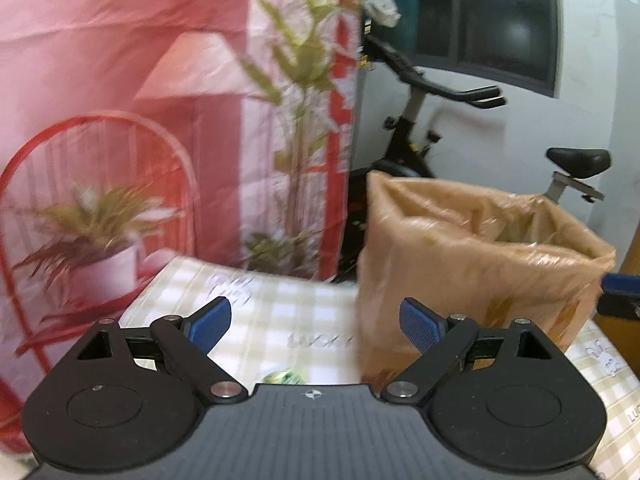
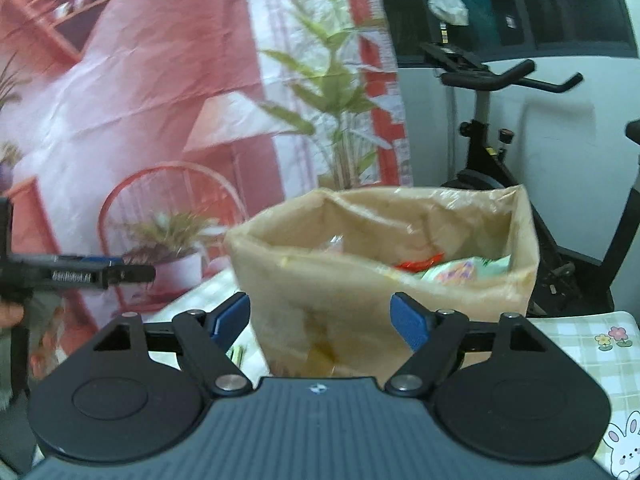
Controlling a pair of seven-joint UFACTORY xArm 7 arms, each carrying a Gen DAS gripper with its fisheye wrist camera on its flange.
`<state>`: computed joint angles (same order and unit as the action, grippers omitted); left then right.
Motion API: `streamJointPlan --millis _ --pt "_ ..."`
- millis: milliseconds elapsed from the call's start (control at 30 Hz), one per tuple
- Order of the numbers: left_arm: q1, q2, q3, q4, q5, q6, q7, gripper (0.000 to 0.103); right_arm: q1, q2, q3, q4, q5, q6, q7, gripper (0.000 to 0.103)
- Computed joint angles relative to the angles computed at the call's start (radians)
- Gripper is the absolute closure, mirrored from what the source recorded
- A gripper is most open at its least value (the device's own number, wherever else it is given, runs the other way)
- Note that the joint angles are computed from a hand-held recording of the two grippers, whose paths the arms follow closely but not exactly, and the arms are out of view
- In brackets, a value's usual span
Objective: Organize snacks
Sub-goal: 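Lower both tools back toward the snacks on the table, then grasp the green candy with the left tool while the right tool grasps the red chip packet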
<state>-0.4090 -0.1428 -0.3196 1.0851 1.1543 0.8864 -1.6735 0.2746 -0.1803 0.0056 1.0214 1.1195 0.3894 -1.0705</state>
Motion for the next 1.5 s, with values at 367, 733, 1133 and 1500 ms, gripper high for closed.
streamJointPlan --millis 367,733,1133,1500 --pt "0.04 -0.082 -0.015 -0.173 -0.103 -0.03 -0.106 0.011 0.006 -0.021 0.001 -0.167 -0.094 0.056 -0.021 0.025" --pt "0.047 -0.031 -0.004 -0.187 -0.113 -0.084 -0.127 0.011 -0.034 0.107 0.046 -0.226 -0.271 0.028 0.129 0.026" --pt "0.025 0.022 0.025 -0.181 -0.103 -0.136 -0.139 0.012 0.015 0.096 0.066 -0.295 -0.108 -0.156 -0.072 0.049" --pt "0.03 0.046 0.057 -0.156 -0.114 -0.148 -0.092 0.013 0.017 0.135 0.073 -0.228 0.13 -0.171 -0.246 0.053"
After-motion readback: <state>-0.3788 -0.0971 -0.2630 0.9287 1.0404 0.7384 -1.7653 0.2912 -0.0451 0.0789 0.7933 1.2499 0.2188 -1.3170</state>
